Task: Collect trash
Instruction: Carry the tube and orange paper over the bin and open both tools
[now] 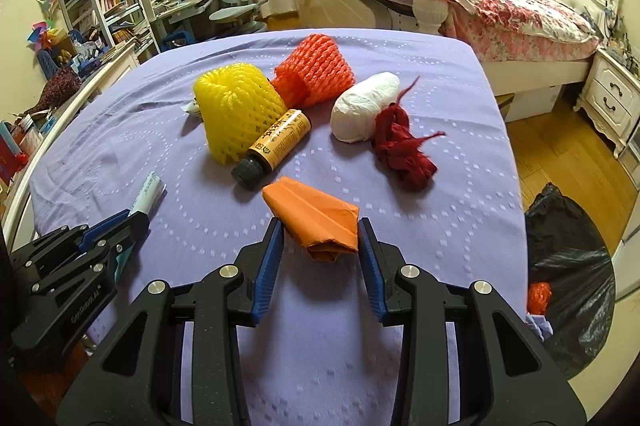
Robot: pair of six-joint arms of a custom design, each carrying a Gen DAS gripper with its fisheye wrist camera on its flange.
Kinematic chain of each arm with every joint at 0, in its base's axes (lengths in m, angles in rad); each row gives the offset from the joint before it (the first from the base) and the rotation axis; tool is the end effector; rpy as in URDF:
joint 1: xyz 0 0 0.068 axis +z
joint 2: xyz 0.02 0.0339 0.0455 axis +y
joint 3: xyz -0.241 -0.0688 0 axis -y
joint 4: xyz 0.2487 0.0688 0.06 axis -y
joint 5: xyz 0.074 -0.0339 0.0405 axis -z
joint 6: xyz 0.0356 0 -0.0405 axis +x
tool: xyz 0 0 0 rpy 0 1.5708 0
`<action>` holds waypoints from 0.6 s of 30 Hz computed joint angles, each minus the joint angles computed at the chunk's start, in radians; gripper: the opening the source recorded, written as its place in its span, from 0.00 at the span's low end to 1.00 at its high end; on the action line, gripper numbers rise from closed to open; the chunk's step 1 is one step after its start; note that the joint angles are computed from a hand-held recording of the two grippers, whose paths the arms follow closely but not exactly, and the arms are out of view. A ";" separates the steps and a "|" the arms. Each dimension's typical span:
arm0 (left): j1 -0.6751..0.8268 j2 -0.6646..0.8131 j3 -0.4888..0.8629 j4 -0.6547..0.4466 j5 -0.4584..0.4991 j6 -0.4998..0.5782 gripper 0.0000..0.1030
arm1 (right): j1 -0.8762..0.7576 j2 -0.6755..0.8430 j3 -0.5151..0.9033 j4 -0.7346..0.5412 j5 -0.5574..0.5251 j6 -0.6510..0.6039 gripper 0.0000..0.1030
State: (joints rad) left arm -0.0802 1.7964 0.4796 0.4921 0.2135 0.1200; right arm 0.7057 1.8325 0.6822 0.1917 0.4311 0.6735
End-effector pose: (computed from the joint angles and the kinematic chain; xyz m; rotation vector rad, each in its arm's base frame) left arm 0.2669 -0.0290 0.0429 0.3374 2.3602 -0.2367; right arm 0.2378 0.1831 0.0567 0.1277 2.4072 0.0773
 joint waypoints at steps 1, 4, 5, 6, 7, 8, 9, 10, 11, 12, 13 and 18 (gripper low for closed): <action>-0.001 -0.006 -0.005 0.000 0.000 -0.001 0.18 | 0.003 -0.007 -0.008 0.002 0.003 0.004 0.36; -0.009 -0.030 -0.020 -0.004 0.001 -0.007 0.18 | 0.008 -0.036 -0.042 0.010 0.009 0.016 0.36; -0.013 -0.040 -0.026 -0.004 0.000 -0.009 0.18 | 0.008 -0.049 -0.055 0.013 0.012 0.020 0.36; -0.016 -0.048 -0.032 -0.004 0.001 -0.010 0.18 | 0.010 -0.061 -0.067 0.015 0.015 0.023 0.36; -0.023 -0.061 -0.038 -0.005 0.000 -0.013 0.18 | 0.010 -0.071 -0.076 0.016 0.018 0.025 0.36; -0.032 -0.075 -0.044 -0.007 0.001 -0.017 0.18 | 0.013 -0.094 -0.094 0.014 0.026 0.030 0.36; -0.043 -0.090 -0.050 -0.010 0.000 -0.022 0.18 | 0.014 -0.106 -0.105 0.015 0.031 0.033 0.36; -0.055 -0.102 -0.054 -0.013 -0.004 -0.027 0.18 | 0.016 -0.132 -0.123 0.011 0.041 0.039 0.36; -0.067 -0.116 -0.059 -0.014 -0.006 -0.032 0.18 | 0.014 -0.145 -0.133 0.011 0.043 0.040 0.36; -0.080 -0.128 -0.062 -0.017 -0.009 -0.038 0.18 | 0.014 -0.166 -0.148 0.008 0.049 0.044 0.36; -0.095 -0.142 -0.065 -0.020 -0.011 -0.045 0.18 | 0.015 -0.185 -0.162 0.004 0.056 0.049 0.36; -0.200 -0.192 -0.076 -0.024 -0.033 -0.084 0.18 | 0.013 -0.324 -0.260 -0.035 0.109 0.083 0.36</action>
